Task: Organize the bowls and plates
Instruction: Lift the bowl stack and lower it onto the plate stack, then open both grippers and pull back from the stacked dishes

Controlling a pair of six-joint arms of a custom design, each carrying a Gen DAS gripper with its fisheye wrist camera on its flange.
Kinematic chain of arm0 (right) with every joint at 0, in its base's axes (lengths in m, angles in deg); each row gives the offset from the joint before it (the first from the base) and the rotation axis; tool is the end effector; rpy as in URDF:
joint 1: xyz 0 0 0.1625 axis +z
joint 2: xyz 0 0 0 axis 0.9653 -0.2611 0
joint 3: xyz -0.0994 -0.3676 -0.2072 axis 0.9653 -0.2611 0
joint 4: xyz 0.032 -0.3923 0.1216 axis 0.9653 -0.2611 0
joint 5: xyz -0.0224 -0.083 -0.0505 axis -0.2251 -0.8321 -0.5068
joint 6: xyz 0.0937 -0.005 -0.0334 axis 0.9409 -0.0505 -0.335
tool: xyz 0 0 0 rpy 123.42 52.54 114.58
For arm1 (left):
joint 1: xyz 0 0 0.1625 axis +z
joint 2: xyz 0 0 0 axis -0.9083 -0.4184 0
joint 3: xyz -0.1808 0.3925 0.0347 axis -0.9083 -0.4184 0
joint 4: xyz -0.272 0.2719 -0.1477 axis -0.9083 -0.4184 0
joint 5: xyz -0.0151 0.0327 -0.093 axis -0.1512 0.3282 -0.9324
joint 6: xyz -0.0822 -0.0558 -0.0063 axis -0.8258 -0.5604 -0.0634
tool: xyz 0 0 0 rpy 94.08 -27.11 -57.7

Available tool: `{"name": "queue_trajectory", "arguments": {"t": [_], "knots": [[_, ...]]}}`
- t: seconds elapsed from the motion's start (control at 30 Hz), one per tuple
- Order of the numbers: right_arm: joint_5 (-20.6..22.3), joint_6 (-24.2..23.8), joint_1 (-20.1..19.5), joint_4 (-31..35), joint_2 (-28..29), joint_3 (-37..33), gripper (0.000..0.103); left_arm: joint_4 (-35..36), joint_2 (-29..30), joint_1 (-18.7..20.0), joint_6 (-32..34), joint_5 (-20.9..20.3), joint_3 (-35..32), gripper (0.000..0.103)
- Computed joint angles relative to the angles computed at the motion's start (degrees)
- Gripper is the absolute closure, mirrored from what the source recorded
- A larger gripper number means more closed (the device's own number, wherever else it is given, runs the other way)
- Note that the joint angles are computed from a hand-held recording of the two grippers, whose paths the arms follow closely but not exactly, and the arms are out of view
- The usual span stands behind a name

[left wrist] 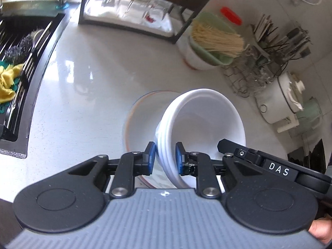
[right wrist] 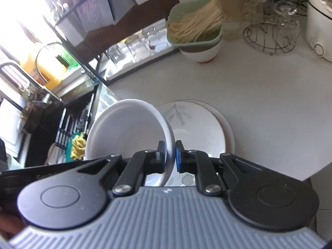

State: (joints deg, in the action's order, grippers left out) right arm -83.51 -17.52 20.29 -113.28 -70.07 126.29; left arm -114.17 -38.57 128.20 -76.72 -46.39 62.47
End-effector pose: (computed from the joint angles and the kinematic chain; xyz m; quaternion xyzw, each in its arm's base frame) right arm 0.1734 -0.7509 0.1689 0.1567 -0.9510 0.2116 0.1623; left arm -0.1551 -0.7174 0.1371 -0.0668 0.9400 -0.2899 0.1671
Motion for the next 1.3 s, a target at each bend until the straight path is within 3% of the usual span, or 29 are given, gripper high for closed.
{"name": "queue_trajectory", "arguments": {"t": [0.23, 0.7, 0.83, 0.93, 1.13, 1.3], "knots": [[-2.75, 0.25, -0.26, -1.47, 3.73, -2.47, 0.09, 0.12, 3.06, 2.87, 2.54, -1.62, -3.6, 0.079], [-6.05, 2.0, -0.62, -2.72, 6.61, -4.67, 0.088, 3.73, 6.53, 4.02, 6.74, -2.31, -8.68, 0.078], [-6.87, 1.68, -0.04, -3.56, 6.16, -4.4, 0.088, 2.59, 5.08, 3.34, 7.85, -1.09, -7.45, 0.068], [-7.91, 2.64, 0.68, -4.85, 5.07, -3.41, 0.087, 2.62, 3.65, 2.36, 9.24, -0.18, -6.89, 0.066], [-3.38, -0.57, 1.24, -10.78, 1.6, -0.15, 0.074, -1.4, 0.5, -1.47, 12.61, 4.64, -4.06, 0.066], [1.64, -4.82, 0.9, -11.43, -2.1, 1.58, 0.073, -5.14, -1.1, -5.76, 11.98, 11.0, -1.99, 0.066]]}}
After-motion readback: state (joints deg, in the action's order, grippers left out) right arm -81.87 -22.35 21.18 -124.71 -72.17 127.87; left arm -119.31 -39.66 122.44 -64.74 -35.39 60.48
